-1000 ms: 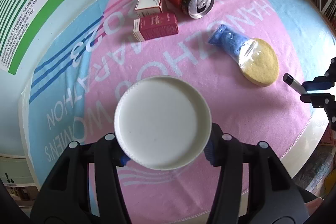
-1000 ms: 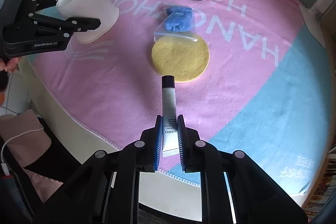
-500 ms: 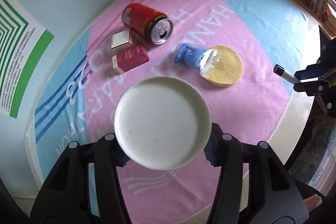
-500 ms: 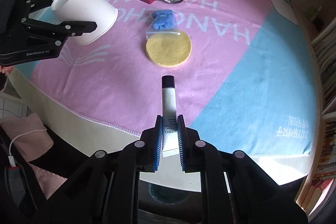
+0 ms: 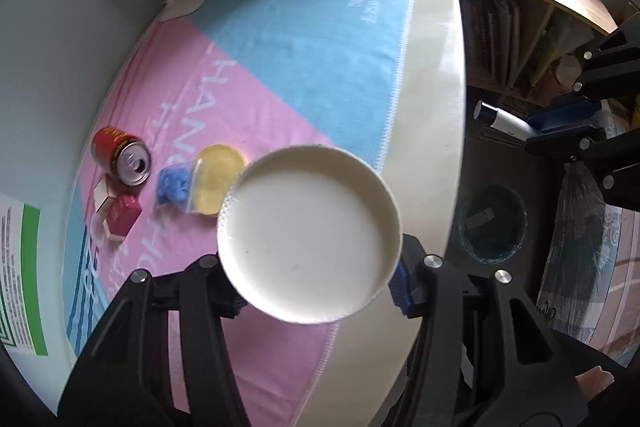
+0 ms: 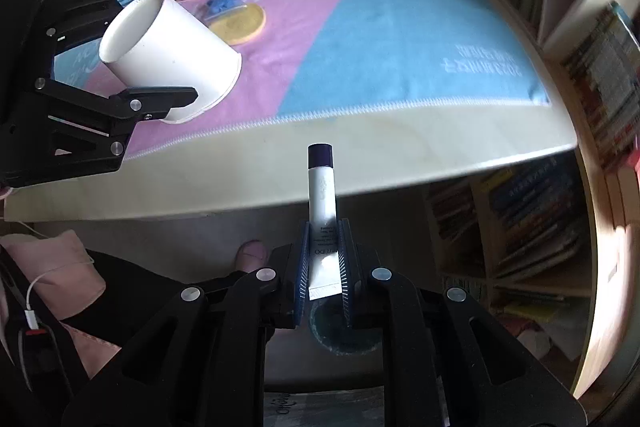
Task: Collect trash
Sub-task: 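Lift the cup and tube and carry both over the wastebasket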
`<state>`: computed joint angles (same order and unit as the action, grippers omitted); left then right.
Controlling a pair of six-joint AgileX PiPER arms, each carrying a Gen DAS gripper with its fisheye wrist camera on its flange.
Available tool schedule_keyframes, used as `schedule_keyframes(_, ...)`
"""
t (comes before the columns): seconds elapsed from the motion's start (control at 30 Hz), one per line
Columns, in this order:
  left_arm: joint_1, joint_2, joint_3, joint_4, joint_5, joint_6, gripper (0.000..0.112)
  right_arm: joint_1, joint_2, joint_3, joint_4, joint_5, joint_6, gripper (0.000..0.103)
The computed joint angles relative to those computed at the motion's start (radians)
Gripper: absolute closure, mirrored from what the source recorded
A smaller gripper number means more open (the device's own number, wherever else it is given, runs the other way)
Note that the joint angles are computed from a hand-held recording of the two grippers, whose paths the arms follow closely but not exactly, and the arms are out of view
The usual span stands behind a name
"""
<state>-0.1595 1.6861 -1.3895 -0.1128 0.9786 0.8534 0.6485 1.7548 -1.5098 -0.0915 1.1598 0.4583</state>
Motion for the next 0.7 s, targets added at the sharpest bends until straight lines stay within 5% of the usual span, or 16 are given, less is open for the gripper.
schedule_keyframes(0.27,-0.264,-0.139,0.237,0.055,-0.046,-0.124,0.061,0.038,-0.316,0.448,0.009,-0.089,0.196,0.088)
schedule_keyframes(0.7,-0.687,-0.182,0.45,0.227,-0.118,-0.492,0.061,0.177,-0.655,0.853,0.027,-0.134,0.463,0.088)
